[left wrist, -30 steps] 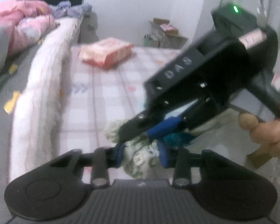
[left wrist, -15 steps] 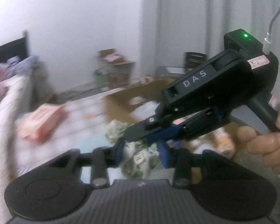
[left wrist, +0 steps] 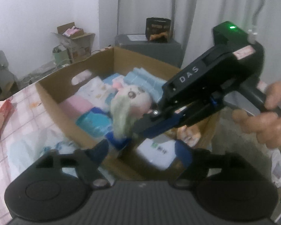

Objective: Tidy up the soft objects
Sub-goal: 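Carry the green scrunchie with the right tool into the box, release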

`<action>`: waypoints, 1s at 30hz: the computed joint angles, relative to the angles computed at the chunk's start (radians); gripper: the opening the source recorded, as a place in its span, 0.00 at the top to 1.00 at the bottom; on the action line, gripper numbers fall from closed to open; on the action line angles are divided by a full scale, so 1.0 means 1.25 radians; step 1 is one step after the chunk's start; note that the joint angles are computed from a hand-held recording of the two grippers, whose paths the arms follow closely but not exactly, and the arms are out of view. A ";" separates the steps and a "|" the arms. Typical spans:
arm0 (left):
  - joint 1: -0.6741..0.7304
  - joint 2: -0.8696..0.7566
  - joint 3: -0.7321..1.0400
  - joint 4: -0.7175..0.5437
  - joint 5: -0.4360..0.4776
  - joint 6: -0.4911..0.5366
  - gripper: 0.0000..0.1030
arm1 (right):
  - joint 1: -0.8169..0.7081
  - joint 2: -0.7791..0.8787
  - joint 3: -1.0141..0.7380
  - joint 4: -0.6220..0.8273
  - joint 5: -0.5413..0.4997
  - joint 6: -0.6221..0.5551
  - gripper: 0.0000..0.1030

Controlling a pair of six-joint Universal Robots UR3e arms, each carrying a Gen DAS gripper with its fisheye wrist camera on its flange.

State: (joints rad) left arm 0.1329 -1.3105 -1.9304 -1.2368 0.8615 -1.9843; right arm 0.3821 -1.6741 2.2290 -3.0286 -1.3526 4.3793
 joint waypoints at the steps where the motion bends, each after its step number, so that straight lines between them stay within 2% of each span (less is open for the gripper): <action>1: 0.012 0.004 -0.002 -0.006 0.001 0.010 0.19 | -0.017 0.014 0.005 -0.010 0.039 -0.012 0.77; 4: 0.049 0.018 0.010 -0.049 -0.002 0.043 0.19 | -0.039 0.054 -0.009 -0.006 0.100 -0.050 0.76; 6: 0.070 0.030 0.022 -0.079 -0.005 0.051 0.19 | -0.039 0.054 -0.024 0.011 0.095 -0.062 0.76; 13: 0.143 0.055 0.039 -0.137 -0.036 0.068 0.19 | -0.043 -0.032 -0.071 0.134 -0.053 -0.094 0.75; 17: 0.178 0.055 0.024 -0.113 -0.039 0.050 0.19 | -0.047 -0.038 -0.119 0.231 -0.129 -0.123 0.66; 22: 0.216 0.042 -0.003 -0.057 -0.030 0.018 0.19 | -0.058 0.009 -0.152 0.280 -0.165 -0.155 0.65; 27: 0.259 0.024 -0.006 -0.060 -0.030 0.024 0.19 | -0.085 0.093 -0.163 0.272 -0.085 -0.149 0.65; 30: 0.270 0.010 -0.006 -0.055 -0.032 0.016 0.19 | -0.072 0.161 -0.216 0.295 -0.078 -0.159 0.65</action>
